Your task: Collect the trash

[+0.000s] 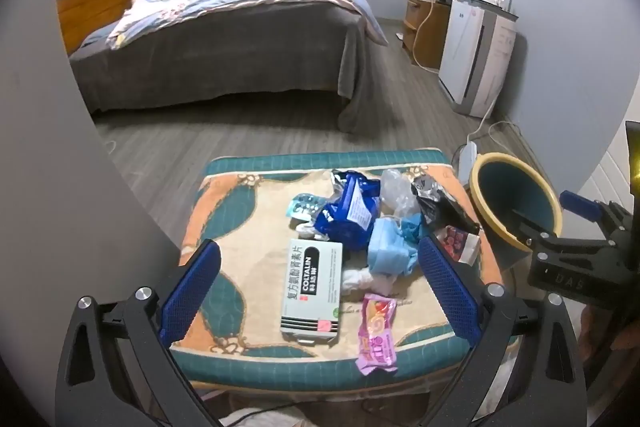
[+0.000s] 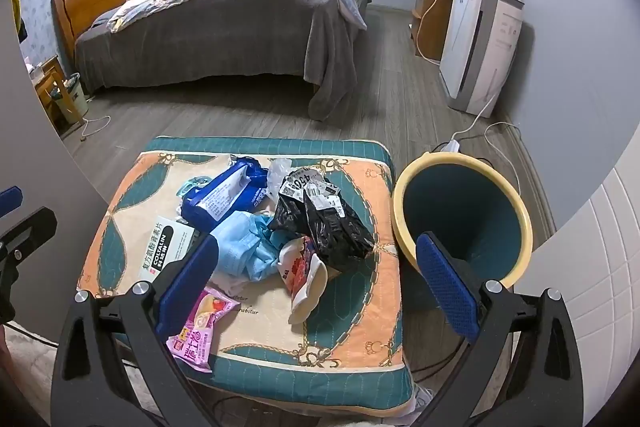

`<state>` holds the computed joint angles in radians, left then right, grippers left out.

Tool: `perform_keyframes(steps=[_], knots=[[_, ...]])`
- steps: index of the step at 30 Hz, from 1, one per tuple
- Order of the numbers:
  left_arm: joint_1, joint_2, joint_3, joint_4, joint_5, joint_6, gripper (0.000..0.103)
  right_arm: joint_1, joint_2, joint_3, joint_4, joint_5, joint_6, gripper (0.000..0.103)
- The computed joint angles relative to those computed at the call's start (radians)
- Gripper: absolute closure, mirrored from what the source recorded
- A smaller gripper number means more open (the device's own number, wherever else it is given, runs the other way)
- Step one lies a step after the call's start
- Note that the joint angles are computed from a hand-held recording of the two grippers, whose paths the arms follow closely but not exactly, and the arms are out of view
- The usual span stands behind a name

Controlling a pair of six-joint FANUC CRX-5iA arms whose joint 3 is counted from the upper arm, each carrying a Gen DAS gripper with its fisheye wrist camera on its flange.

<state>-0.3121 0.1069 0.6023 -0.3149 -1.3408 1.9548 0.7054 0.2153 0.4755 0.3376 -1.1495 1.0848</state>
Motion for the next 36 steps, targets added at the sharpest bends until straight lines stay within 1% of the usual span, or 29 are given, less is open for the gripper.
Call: perform_keyframes(steps=[7, 17, 36], knots=[[0.008, -0.008, 0.0, 0.005, -0.004, -0.009, 0.005, 0.002, -0.008, -0.012, 0.006, 0.002, -0.002, 0.006], [0.008, -0.007, -0.001, 0.005, -0.004, -0.008, 0.005, 0.003, 0.005, 0.01, 0.002, -0.02, 0.011, 0.006], [0.008, -0.008, -0.002, 0.005, -0.002, -0.008, 0.005, 0.003, 0.005, 0.008, 0.002, -0.021, 0.015, 0.006]])
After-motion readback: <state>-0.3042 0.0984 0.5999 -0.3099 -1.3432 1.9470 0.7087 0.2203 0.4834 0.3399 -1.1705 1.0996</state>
